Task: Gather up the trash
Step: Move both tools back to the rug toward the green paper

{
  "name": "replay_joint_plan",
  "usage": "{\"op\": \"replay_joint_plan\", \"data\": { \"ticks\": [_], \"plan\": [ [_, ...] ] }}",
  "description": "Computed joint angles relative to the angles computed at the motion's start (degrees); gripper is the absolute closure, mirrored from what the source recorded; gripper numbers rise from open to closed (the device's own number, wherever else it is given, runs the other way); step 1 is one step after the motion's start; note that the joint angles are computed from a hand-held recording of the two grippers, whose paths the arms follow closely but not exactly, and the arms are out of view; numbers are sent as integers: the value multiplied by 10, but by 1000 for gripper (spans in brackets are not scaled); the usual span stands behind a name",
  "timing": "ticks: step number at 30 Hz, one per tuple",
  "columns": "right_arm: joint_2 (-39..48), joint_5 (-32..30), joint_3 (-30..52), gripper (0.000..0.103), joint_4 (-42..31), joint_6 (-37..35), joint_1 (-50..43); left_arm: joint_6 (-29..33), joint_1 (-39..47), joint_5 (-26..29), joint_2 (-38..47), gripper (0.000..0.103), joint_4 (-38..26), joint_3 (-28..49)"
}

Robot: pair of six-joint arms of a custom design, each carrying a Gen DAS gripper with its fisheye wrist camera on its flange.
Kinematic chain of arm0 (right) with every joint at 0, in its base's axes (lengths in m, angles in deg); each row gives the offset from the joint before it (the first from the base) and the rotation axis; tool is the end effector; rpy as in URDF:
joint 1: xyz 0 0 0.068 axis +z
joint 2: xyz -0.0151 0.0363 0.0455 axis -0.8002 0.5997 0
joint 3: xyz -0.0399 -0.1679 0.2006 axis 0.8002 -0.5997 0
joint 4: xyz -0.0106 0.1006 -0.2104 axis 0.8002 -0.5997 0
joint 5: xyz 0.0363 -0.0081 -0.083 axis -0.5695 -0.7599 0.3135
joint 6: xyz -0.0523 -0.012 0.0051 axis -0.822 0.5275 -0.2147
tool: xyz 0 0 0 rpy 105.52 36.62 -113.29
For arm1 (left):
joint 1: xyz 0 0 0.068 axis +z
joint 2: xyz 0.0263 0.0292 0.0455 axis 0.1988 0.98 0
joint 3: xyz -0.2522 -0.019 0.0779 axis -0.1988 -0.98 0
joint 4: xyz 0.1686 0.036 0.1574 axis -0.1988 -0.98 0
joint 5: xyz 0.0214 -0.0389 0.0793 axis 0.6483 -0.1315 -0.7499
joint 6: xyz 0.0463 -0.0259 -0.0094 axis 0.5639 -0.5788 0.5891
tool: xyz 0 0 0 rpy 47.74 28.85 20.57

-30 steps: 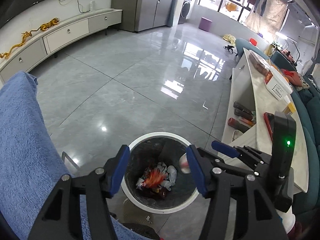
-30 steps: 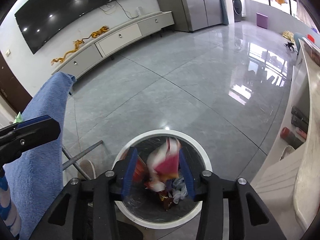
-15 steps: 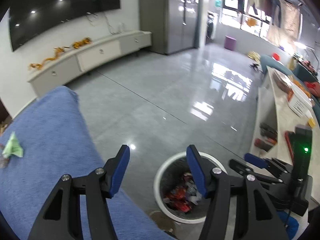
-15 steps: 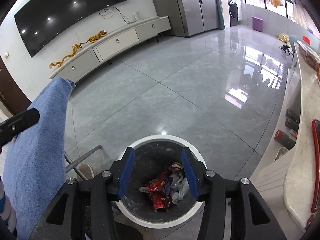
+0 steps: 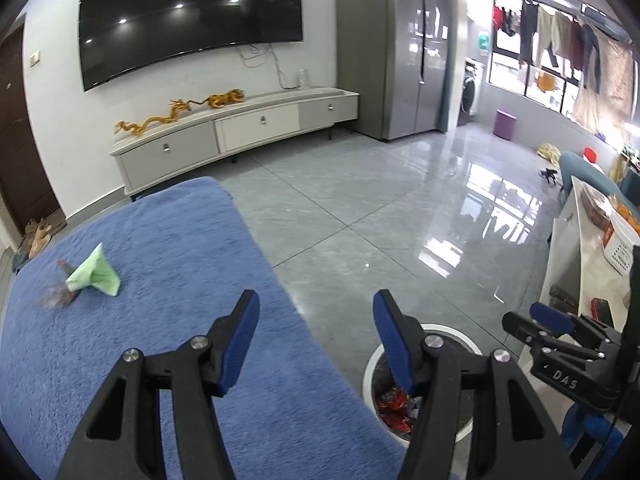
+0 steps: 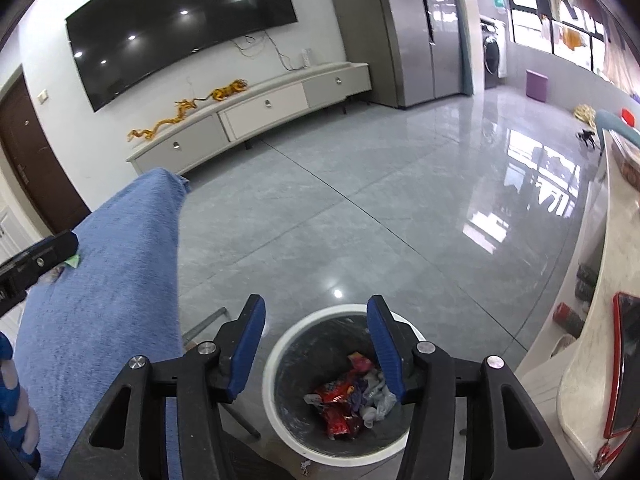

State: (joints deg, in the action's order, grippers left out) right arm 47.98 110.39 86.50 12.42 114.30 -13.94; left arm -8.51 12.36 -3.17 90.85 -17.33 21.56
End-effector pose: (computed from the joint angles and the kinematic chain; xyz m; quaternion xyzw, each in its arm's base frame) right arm 0.2511 0.1796 0.1596 0.2294 0.8936 0.0192 0.3853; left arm 0.3798 -0.0085 0.1879 0.2505 0.8727 -0.1104 0.4043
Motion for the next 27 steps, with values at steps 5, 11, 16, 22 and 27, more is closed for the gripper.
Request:
{"op": "replay_joint_plan", "data": {
  "ticks": [5, 11, 16, 22, 27],
  "plan": [
    [25, 5, 58, 50, -17, -27, 14, -1, 37, 12, 16, 39, -7, 17],
    [65, -5, 134, 49, -24, -72, 21, -3, 84, 25, 52, 39, -27, 68],
    [116, -22, 207, 48, -24, -116, 24, -6, 120, 34, 81, 39, -43, 111],
    [192, -53, 318, 48, -41, -166, 27, -10, 156, 34, 119, 39, -48, 161],
    [253, -79, 415, 48, -64, -195, 26, -20, 184, 27, 165, 39, -68, 225]
  ]
}}
